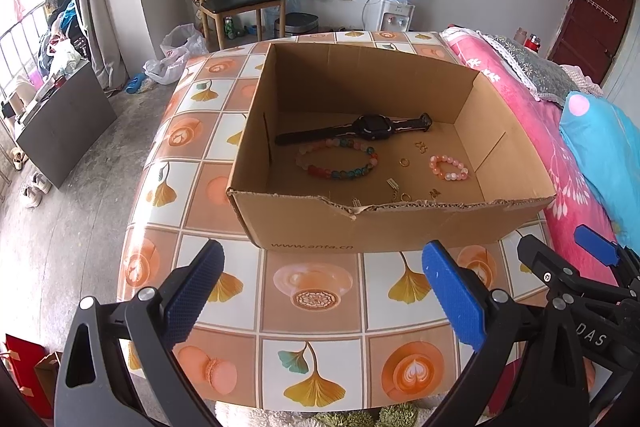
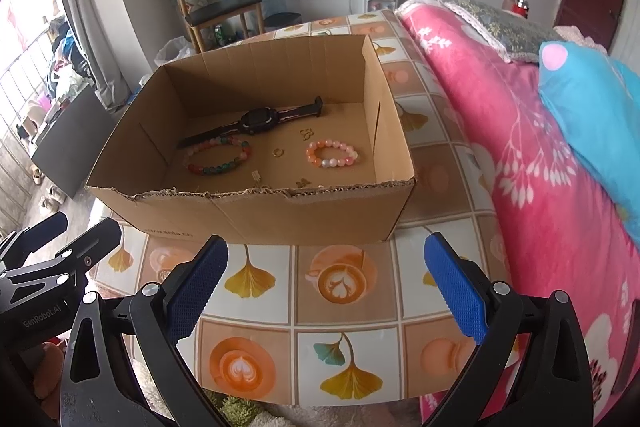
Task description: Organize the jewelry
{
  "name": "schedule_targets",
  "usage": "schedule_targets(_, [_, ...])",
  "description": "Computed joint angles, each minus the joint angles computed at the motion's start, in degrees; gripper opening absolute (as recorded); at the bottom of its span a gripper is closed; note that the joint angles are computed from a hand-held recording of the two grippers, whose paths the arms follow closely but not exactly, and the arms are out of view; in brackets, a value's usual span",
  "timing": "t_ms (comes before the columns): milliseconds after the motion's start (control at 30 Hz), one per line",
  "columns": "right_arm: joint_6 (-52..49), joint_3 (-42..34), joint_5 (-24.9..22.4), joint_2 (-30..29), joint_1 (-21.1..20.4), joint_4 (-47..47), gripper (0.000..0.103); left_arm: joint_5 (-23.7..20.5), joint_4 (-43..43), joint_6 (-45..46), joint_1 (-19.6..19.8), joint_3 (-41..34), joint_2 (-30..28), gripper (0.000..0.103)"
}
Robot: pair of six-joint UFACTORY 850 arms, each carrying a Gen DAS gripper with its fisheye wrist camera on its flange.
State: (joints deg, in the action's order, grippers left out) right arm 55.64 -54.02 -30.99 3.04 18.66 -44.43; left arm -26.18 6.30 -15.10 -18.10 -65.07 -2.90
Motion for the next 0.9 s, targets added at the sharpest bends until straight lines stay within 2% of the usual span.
schedule_targets(900, [1.01, -0.17, -0.44, -0.21, 0.40, -0.27, 0.095, -0.32, -0.65, 0.31, -0.07, -0.31, -0.21, 0.097])
